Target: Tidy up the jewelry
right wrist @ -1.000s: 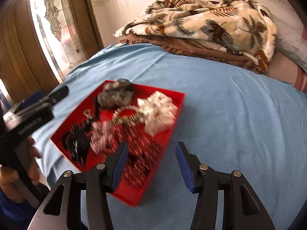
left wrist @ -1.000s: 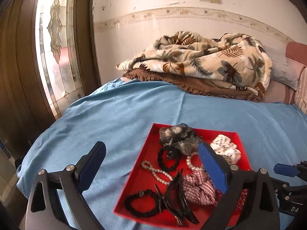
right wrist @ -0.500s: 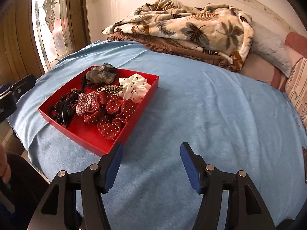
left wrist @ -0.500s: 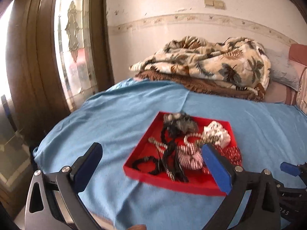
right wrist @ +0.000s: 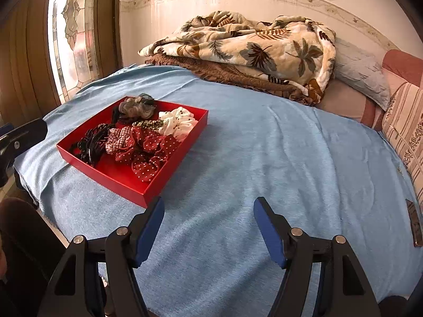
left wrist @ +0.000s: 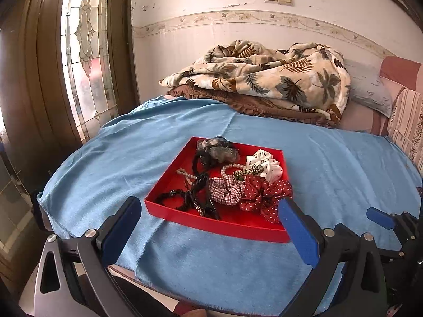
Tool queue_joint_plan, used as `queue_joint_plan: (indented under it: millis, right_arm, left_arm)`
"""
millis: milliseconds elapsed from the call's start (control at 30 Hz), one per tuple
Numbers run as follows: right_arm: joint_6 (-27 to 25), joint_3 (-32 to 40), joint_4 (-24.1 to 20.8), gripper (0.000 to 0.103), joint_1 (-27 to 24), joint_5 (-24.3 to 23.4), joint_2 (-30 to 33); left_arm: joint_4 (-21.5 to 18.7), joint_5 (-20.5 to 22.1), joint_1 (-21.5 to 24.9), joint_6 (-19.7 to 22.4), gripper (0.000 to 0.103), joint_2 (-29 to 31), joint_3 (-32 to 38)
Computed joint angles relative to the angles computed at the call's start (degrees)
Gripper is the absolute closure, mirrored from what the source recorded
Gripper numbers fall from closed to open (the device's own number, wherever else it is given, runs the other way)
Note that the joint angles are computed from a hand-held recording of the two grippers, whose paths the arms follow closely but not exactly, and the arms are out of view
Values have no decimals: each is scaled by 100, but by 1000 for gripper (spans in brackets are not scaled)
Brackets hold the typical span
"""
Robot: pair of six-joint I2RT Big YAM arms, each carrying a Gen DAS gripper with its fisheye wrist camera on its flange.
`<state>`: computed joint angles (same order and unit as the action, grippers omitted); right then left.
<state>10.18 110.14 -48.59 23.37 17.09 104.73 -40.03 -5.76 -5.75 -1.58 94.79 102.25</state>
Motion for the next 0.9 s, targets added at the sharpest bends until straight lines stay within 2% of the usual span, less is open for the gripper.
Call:
queue_joint_plan:
  millis: [300, 900]
  right_arm:
    - [-27, -327, 295, 24, -11, 83, -243]
    - [-35, -381, 328, 22, -19, 65, -291]
  left_arm:
    - [-32, -59, -81, 24, 0, -77, -59]
    - [-231, 69, -73, -31, 0, -26, -28]
